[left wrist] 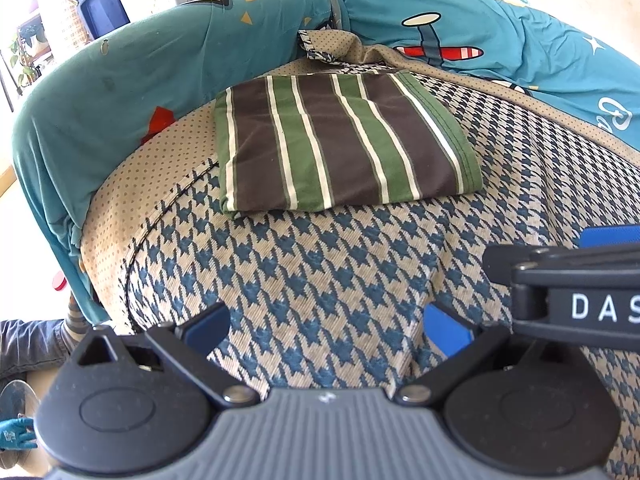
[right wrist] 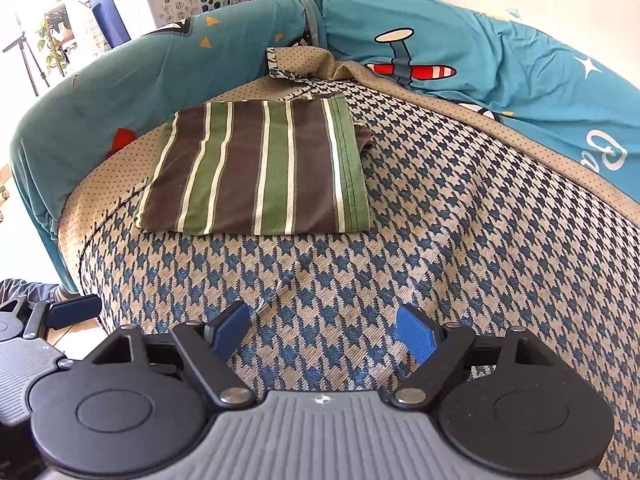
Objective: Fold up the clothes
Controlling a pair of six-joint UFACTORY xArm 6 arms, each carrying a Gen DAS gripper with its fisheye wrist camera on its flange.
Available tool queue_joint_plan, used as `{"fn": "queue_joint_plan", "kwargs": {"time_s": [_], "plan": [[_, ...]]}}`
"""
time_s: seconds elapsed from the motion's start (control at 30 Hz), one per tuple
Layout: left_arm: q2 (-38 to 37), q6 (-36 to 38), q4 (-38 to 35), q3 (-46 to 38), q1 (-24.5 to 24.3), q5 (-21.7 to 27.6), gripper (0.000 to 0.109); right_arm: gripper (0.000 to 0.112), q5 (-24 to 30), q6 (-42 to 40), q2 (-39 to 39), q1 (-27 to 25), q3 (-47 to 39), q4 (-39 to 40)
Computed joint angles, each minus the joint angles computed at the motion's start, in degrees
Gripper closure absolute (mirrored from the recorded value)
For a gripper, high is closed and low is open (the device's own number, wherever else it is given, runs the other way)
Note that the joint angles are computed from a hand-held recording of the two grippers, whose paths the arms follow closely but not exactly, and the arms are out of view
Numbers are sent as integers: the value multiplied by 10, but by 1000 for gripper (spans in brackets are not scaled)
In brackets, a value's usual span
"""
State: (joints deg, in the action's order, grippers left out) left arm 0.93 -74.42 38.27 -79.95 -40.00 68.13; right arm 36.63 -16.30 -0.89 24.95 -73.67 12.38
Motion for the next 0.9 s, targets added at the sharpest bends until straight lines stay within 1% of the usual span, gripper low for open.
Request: {"fn": "queue_joint_plan", "kwargs": {"time_s": [0.9], "plan": [[-1, 3, -1, 1, 2, -1, 6, 31, 1, 8, -2, 4, 4, -9]]}}
